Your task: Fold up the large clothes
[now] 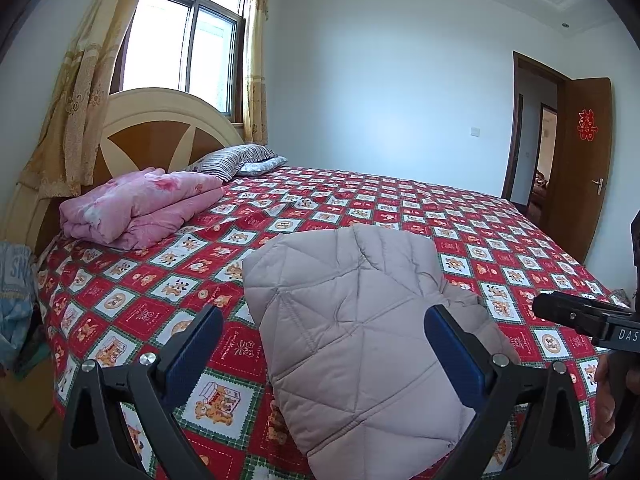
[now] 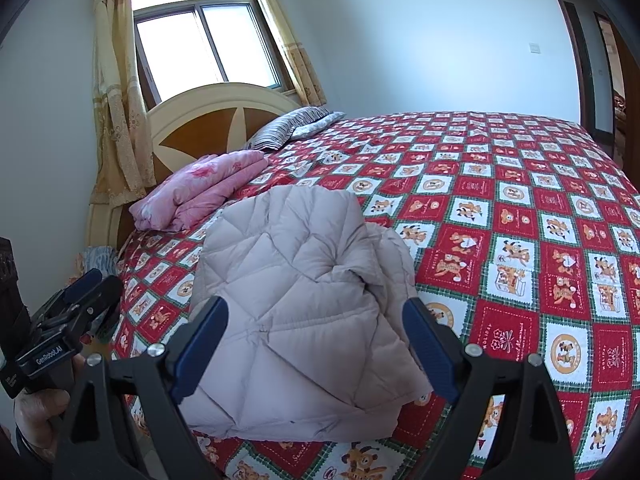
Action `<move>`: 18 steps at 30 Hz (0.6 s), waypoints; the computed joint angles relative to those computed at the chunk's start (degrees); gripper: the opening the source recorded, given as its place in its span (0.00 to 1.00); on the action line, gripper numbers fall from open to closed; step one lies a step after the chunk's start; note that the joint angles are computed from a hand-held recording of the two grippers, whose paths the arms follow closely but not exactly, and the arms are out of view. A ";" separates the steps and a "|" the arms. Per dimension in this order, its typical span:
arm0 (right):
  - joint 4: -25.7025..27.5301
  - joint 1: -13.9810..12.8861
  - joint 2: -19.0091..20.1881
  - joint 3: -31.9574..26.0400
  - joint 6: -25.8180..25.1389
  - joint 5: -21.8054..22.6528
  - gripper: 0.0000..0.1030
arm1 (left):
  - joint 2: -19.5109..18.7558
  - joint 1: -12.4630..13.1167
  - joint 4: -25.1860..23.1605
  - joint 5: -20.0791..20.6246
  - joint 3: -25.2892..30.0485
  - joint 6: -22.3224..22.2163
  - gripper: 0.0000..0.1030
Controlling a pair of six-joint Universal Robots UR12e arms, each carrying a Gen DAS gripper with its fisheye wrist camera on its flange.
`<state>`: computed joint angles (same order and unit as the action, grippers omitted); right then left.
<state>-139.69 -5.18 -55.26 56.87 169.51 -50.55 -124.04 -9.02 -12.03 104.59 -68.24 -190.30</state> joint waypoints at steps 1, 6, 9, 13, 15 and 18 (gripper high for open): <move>0.03 0.00 0.02 -0.02 -0.02 0.04 0.89 | -0.05 -0.02 -0.06 0.22 0.06 0.04 0.98; 0.04 -0.01 -0.02 0.03 -0.11 0.05 0.89 | -0.23 -0.18 -1.02 1.10 0.49 0.37 0.98; 0.00 0.01 0.00 -0.01 0.00 0.04 0.89 | -0.41 -0.38 -1.45 1.95 0.80 0.81 0.98; -0.20 0.00 -0.05 0.17 -0.22 0.21 0.89 | -0.50 -0.54 -1.43 2.35 0.95 1.47 0.98; -0.06 -0.01 -0.03 0.14 -0.44 0.31 0.89 | -0.55 -0.63 -1.40 2.68 1.08 1.85 0.98; 0.23 0.02 -0.07 0.16 -1.01 0.50 0.89 | -0.66 -0.85 -0.25 3.83 1.03 2.35 0.98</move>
<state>-139.45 -5.16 -55.34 57.03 168.50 -50.05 -124.70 -9.87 -12.27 108.42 -67.21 -187.95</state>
